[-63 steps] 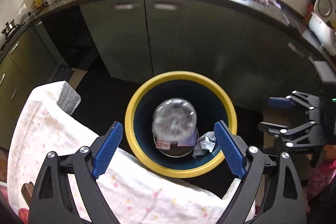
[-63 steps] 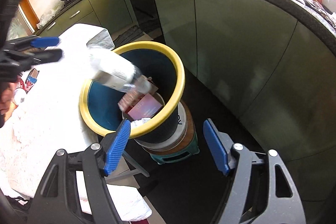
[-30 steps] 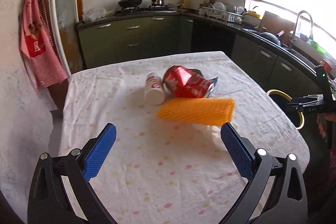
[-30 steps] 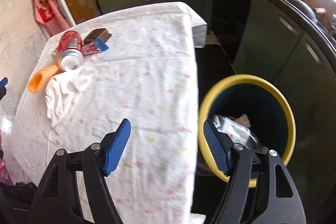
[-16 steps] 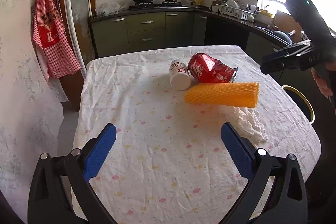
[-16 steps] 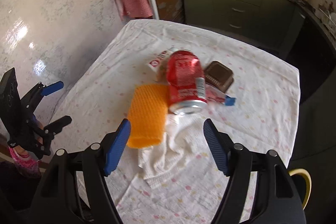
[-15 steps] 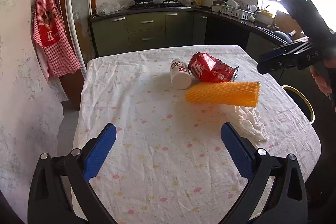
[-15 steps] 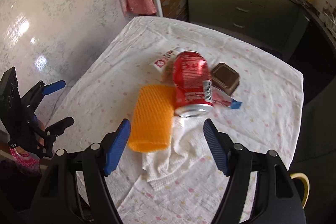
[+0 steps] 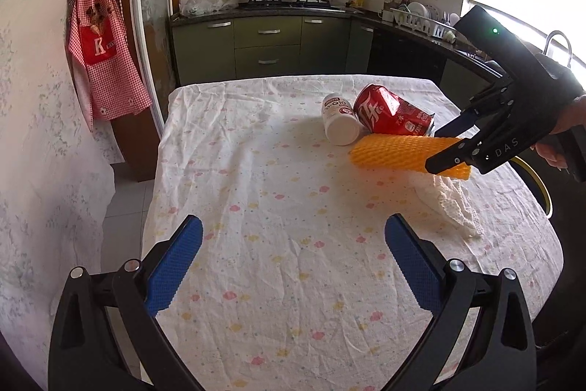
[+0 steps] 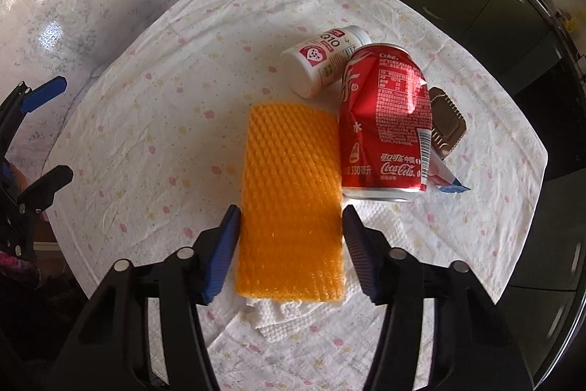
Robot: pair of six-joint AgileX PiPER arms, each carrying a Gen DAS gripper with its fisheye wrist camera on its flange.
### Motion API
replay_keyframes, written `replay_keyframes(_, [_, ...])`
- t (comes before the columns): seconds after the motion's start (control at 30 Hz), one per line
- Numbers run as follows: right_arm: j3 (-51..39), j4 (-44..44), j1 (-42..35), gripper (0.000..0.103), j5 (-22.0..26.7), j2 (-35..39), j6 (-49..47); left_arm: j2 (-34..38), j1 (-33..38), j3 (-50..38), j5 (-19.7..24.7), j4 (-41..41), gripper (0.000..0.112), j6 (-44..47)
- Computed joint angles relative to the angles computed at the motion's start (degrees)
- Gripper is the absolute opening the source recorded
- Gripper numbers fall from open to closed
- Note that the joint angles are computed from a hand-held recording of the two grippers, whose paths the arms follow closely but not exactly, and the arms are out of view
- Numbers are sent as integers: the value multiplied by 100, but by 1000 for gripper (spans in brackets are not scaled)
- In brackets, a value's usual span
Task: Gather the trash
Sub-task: 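Grasp the orange foam sleeve with the right gripper and lift it, then carry the foam sleeve over the bin and release it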
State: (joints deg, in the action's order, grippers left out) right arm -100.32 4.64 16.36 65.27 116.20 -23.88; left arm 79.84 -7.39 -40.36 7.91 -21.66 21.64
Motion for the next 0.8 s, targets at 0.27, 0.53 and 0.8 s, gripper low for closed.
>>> replay_keyframes(0.27, [701, 270, -51, 14, -604, -648, -248, -14, -59, 39, -36, 209, 98, -205])
replay_keyframes(0.53, [1422, 1015, -451, 14, -792, -1578, -810, -86, -254, 0, 5, 1387, 98, -1393])
replay_keyframes(0.8, [2370, 1751, -2300, 15, -941, -2440, -1451, -5, -592, -163, 100, 2597, 98, -2607])
